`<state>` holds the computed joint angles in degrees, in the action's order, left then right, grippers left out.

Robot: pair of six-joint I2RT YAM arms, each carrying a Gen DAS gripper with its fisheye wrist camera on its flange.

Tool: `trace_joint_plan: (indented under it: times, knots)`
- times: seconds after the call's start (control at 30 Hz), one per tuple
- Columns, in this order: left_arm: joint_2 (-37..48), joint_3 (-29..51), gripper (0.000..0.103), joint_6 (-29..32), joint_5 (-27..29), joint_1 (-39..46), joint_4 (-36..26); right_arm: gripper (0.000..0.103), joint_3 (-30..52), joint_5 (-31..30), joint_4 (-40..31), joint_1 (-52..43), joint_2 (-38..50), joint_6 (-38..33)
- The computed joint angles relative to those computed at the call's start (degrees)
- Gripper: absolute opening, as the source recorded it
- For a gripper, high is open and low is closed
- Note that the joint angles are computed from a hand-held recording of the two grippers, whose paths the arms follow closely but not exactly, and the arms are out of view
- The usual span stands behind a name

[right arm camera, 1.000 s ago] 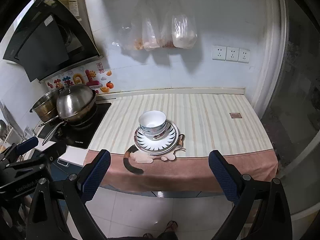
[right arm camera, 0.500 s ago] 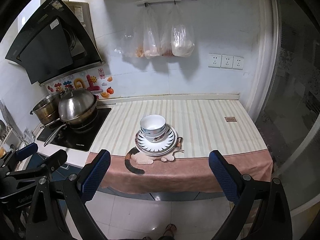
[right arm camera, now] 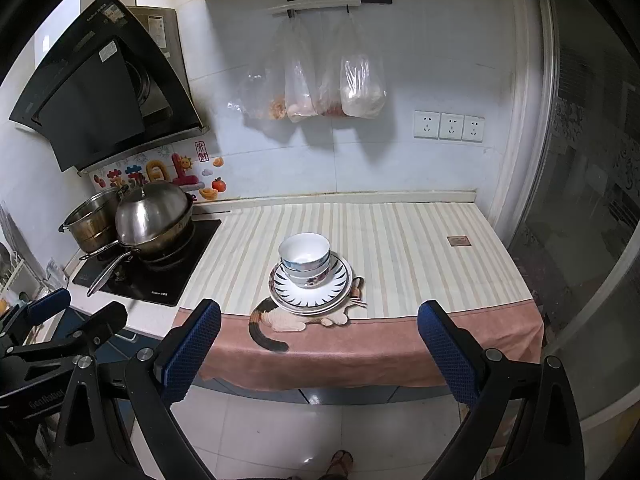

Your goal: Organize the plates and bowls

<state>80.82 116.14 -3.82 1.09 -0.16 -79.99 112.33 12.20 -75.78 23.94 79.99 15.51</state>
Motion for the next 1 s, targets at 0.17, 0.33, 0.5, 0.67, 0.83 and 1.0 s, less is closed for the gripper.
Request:
trace_joint_plan:
  times: [0.17,0.33,0.5,0.67,0.83,1.0]
  knots:
    - [0.2,0.4,0.098,-0.6,-0.4,-0.1,0.1,0.101,0.6,-0.8,-0.5,-0.7,0.4,-0.2]
    - [0.1,0.5,0.098,-1.2,-0.6,-0.5,-0.2,0.101,0.9,-1.0,-0.8,-0.9,0.7,-0.6]
    - [0.0,0.2,0.098,-1.2,-0.6,-0.6,0.0,0.101,0.9,-0.6,-1.0,-0.6,0.7,-0.2]
    - [0.0,0.2,0.098,-1.3,-0.8,-0.9,0.1,0.101,-0.5,-1.1,-0.7,-1.1,-0.1,-0.1]
    - [-0.1,0.3,0.098,-1.7,-1.3,-1.4,0.0,0.101,-0.4,-1.5,-0.5,-1.6,0.0,-0.7]
    - [0.0,0.4,0.098,-2.0,-1.4,-1.7,-0.1,0.101,-2.4,-1.7,0.2,-2.0,-1.2,-0.9]
